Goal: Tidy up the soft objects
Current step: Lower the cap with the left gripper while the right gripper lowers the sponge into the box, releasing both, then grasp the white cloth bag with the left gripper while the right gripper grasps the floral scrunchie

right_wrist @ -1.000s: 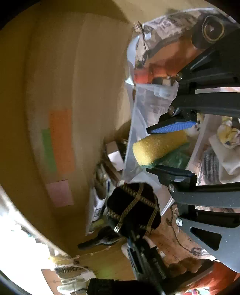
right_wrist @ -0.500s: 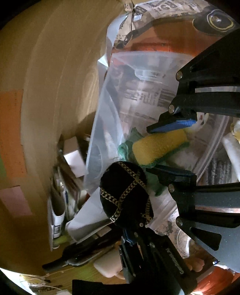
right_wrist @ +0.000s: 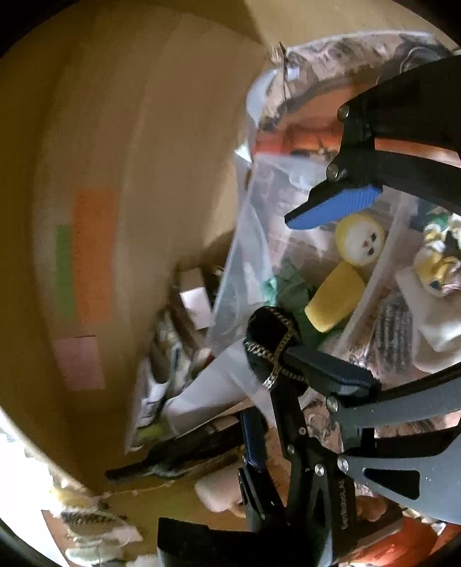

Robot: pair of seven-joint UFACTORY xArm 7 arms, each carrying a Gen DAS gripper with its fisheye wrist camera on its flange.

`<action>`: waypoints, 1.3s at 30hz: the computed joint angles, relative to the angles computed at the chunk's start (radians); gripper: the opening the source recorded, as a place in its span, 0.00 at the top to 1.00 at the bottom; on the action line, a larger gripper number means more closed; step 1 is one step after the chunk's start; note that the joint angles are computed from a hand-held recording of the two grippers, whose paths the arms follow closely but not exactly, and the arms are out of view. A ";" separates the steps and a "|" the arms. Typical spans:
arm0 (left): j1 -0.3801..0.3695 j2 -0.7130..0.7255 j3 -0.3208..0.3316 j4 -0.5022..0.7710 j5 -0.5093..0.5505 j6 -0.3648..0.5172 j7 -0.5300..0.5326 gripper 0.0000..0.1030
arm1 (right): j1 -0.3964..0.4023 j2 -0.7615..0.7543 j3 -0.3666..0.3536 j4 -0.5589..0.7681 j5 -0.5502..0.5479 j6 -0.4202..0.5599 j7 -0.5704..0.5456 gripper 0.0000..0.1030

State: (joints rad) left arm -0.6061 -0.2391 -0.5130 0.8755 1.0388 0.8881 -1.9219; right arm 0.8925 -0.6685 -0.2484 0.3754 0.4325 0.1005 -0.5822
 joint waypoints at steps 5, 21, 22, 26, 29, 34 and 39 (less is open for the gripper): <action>-0.025 0.002 -0.037 0.030 0.012 0.042 -0.009 0.25 | -0.092 -0.128 0.075 -0.097 -0.049 -0.020 0.053 0.28; -0.174 0.280 0.068 0.185 0.109 -0.125 -0.063 0.23 | -0.299 -0.337 0.055 -0.298 -0.150 0.161 0.141 0.28; -0.186 0.295 0.080 0.193 0.110 -0.133 -0.061 0.24 | -0.304 -0.349 0.051 -0.305 -0.148 0.175 0.136 0.28; -0.215 0.334 0.134 0.203 0.094 -0.205 -0.064 0.40 | -0.307 -0.359 0.043 -0.316 -0.134 0.204 0.107 0.29; -0.227 0.338 0.159 0.185 0.086 -0.242 -0.082 0.49 | -0.287 -0.325 0.044 -0.314 -0.123 0.187 0.087 0.29; -0.239 0.324 0.166 0.159 0.081 -0.239 -0.097 0.56 | -0.212 -0.254 0.016 -0.300 -0.090 0.144 0.046 0.32; -0.241 0.339 0.167 0.159 0.072 -0.238 -0.079 0.58 | -0.180 -0.164 0.023 -0.275 -0.075 0.100 0.043 0.67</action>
State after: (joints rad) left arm -0.8474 0.1000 -0.3458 1.0346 1.1111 0.6502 -2.0007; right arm 0.7125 -0.8321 -0.2253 0.1000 0.3576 0.2003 -0.5390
